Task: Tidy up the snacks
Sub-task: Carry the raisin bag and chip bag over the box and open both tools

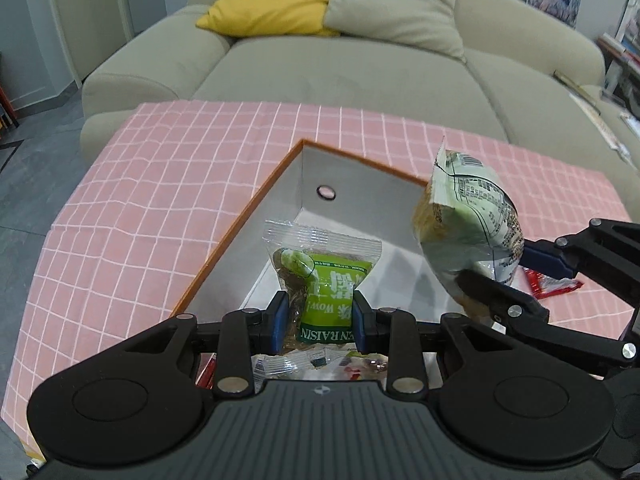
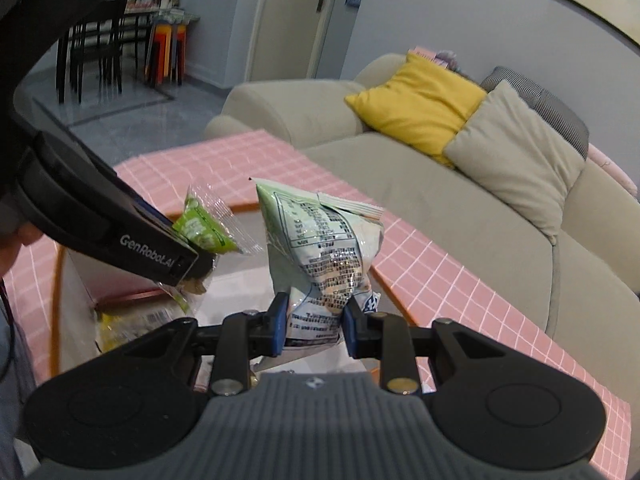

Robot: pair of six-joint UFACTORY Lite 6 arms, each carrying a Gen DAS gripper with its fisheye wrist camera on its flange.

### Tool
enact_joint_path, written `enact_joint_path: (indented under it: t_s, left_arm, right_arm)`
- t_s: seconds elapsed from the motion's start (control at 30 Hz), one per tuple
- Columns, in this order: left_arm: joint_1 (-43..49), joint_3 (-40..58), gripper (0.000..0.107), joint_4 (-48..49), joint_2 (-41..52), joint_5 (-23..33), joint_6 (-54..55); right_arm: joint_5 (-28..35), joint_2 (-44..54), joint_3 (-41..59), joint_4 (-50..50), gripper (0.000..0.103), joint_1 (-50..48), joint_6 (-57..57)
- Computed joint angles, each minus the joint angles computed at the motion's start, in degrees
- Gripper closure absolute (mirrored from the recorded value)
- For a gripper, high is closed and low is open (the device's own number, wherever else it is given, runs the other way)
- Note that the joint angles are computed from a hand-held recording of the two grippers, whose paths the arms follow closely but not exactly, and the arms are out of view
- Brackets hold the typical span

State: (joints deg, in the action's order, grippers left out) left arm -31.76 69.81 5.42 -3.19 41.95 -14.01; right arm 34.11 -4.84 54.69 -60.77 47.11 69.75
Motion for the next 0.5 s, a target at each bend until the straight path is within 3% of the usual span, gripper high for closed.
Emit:
enact_joint_path:
  t_s: [0.5]
  left_arm:
    - [1.47, 2.42, 0.071, -1.22, 11.16, -2.58, 5.15]
  right_arm:
    - [-4.19, 15.83, 7.01, 4.12, 0.078, -5.83, -9.21]
